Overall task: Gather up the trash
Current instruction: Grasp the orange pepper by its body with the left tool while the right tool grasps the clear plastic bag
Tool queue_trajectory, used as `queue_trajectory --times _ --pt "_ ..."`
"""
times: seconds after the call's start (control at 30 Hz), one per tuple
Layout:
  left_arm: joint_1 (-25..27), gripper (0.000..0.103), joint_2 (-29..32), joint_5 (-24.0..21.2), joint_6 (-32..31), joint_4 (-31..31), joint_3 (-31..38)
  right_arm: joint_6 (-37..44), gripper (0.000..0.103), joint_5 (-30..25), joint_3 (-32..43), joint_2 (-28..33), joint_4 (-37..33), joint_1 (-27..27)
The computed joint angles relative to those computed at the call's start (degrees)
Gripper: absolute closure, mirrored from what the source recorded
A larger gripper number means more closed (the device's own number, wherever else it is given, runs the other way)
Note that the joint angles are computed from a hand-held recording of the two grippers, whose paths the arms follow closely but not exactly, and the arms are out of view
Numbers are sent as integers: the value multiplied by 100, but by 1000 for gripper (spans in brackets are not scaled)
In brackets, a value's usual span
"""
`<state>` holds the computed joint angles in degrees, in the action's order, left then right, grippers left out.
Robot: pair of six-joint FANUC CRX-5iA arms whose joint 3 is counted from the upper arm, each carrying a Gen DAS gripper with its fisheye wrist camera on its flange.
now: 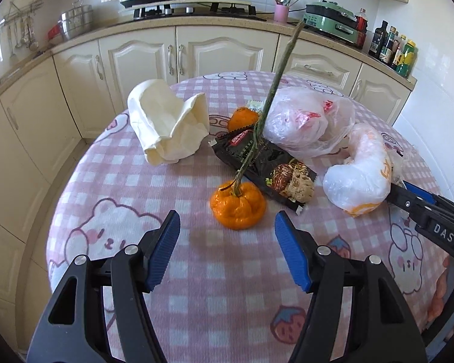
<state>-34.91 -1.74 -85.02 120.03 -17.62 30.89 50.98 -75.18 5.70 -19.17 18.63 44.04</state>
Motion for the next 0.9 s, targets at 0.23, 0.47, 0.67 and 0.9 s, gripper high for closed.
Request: queue_trajectory --times 0.23,0.47,0.67,0.9 --pt "200 55 219 31 -147 245 133 -139 60 105 -92 -69 228 129" --pt "63 75 122 96 -187 108 108 -700 60 207 -496 -360 993 557" --pt "-189 75 -499 190 45 -121 -337 -1283 61 35 -833 -758 1677 1316" --pt "-579 75 -1320 -96 473 -599 -787 -1788 61 -278 -823 -862 2429 2840"
